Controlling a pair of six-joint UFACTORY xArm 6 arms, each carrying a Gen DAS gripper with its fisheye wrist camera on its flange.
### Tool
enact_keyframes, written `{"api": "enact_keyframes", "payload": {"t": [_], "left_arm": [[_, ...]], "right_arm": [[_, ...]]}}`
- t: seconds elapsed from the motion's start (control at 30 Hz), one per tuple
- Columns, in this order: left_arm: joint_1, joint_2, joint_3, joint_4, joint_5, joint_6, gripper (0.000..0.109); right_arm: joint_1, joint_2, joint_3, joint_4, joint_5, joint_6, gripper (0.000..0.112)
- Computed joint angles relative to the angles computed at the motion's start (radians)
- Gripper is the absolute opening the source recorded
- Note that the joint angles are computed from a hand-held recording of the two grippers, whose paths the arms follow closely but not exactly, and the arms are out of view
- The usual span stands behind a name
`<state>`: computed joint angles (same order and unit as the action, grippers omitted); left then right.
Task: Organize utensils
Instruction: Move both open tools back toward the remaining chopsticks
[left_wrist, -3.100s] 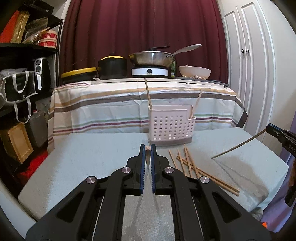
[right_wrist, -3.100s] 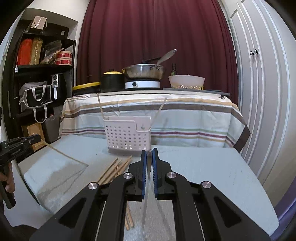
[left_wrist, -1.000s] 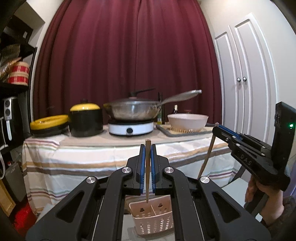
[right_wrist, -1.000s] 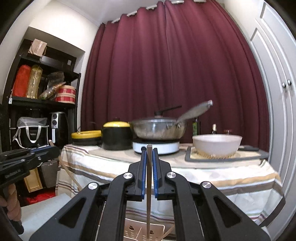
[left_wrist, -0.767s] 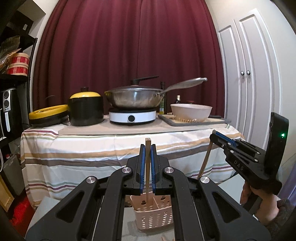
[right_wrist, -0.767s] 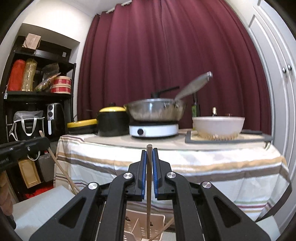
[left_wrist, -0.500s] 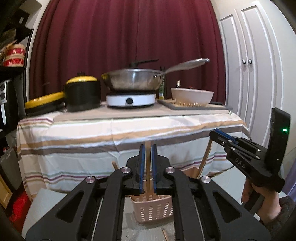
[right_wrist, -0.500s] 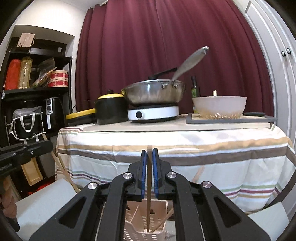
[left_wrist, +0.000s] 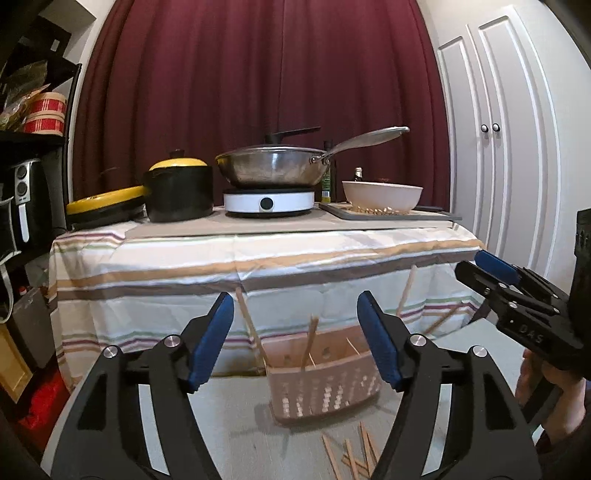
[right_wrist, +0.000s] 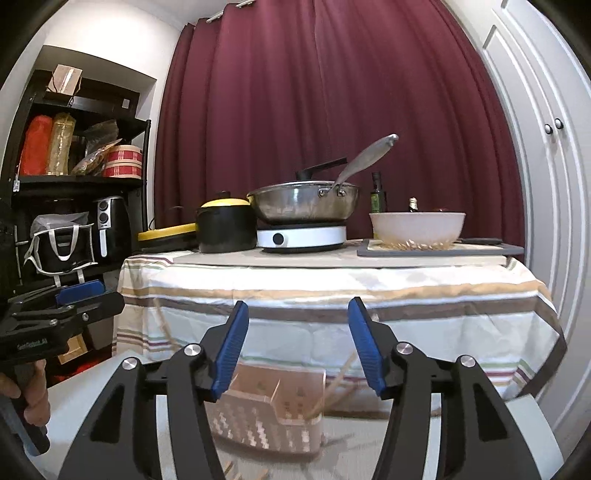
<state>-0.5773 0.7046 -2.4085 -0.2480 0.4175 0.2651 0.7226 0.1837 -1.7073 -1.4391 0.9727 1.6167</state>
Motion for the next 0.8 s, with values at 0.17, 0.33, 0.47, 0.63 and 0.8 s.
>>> {"api": "enact_keyframes", "payload": {"t": [0.17, 0.33, 0.47, 0.63, 0.8], "left_arm": [[-0.013, -0.226, 0.405, -0.027, -0.141, 0.048, 0.068], [-0.024, -0.366, 0.674, -0.057, -0.197, 0.082, 0.068], [-0.031, -0.443, 0.838, -0.053, -0.218, 0.067, 0.066], [-0.035, -0.514, 1.001, -0.027, -0.220, 0.035, 0.057], [-0.039, -0.563, 1.114, -0.043, -0.220, 0.047, 0.052]], "right_arm": [[0.074, -0.054, 0.099, 0.040, 0.084, 0.031, 0.055], [0.153, -0.074, 0.181, 0.089, 0.184, 0.059, 0.055], [0.191, -0.093, 0.255, 0.140, 0.201, 0.105, 0.055], [0.230, -0.108, 0.345, 0.217, 0.193, 0.159, 0.048], [0.255, -0.108, 0.406, 0.282, 0.142, 0.191, 0.039]]}}
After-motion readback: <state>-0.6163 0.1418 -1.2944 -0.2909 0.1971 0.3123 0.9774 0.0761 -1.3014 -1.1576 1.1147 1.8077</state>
